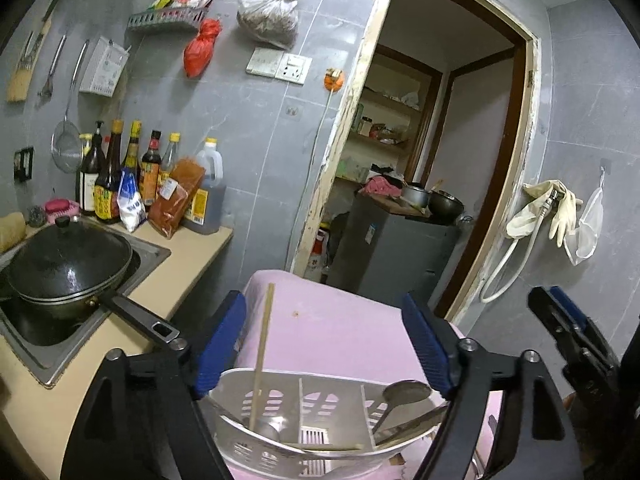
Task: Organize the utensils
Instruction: 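Lower chopstick and spoon into the white holder and open both tools, then withdraw both open tools from the holder back over the table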
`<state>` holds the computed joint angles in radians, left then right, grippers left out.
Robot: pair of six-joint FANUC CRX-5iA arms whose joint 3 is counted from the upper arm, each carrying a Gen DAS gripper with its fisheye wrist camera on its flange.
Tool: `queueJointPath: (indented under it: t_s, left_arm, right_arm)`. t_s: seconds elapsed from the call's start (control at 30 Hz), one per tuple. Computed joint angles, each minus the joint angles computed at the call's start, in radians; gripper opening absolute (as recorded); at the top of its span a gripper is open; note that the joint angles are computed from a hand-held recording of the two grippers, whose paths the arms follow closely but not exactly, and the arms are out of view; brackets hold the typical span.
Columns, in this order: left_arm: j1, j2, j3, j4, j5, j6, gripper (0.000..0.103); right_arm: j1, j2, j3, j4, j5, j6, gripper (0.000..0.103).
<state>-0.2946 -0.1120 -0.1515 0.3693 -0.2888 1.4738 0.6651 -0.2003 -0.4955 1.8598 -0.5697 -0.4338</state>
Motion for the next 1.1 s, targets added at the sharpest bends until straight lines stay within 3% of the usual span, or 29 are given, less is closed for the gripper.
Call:
queueJointPath:
  t_s: [0.03,0.1,0.17,0.27,0.4,0.67,0.97,1.1]
  left_arm:
    - [-0.008,0.001,0.023,-0.063,-0.015,0.055,0.085]
    - [-0.03,-0.001,0.06,-0.186,-0.03,0.163,0.088]
    - [-0.07,0.002,0.114,-0.346,-0.067,0.295,0.09]
    - [-0.133,0.011,0.171,-0.522,-0.105,0.446,0.094]
    - [-0.204,0.026,0.206,-0.64,-0.131,0.563,0.094]
    - [-0.3,0.077,0.216,-0.645,-0.168,0.57,0.095]
    - [-0.361,0.152,0.217,-0.6,-0.216,0.547,0.095]
    - [-0.363,0.201,0.223,-0.505,-0.246,0.472,0.094]
  right_arm:
    - [0.002,-0.013,-0.008,-0.014,-0.011,0.009,0.086]
    - [0.009,-0.039,-0.025,-0.035,-0.036,0.02,0.098]
    - [0.012,-0.073,-0.049,-0.049,-0.06,0.029,0.103]
    - [0.026,-0.111,-0.076,-0.098,-0.091,0.077,0.103]
    - [0.06,-0.177,-0.122,-0.19,-0.152,0.173,0.103]
    - [0.178,-0.286,-0.194,-0.434,-0.345,0.385,0.103]
    - [0.273,-0.354,-0.252,-0.646,-0.495,0.497,0.103]
    - [0.302,-0.369,-0.256,-0.774,-0.524,0.553,0.103]
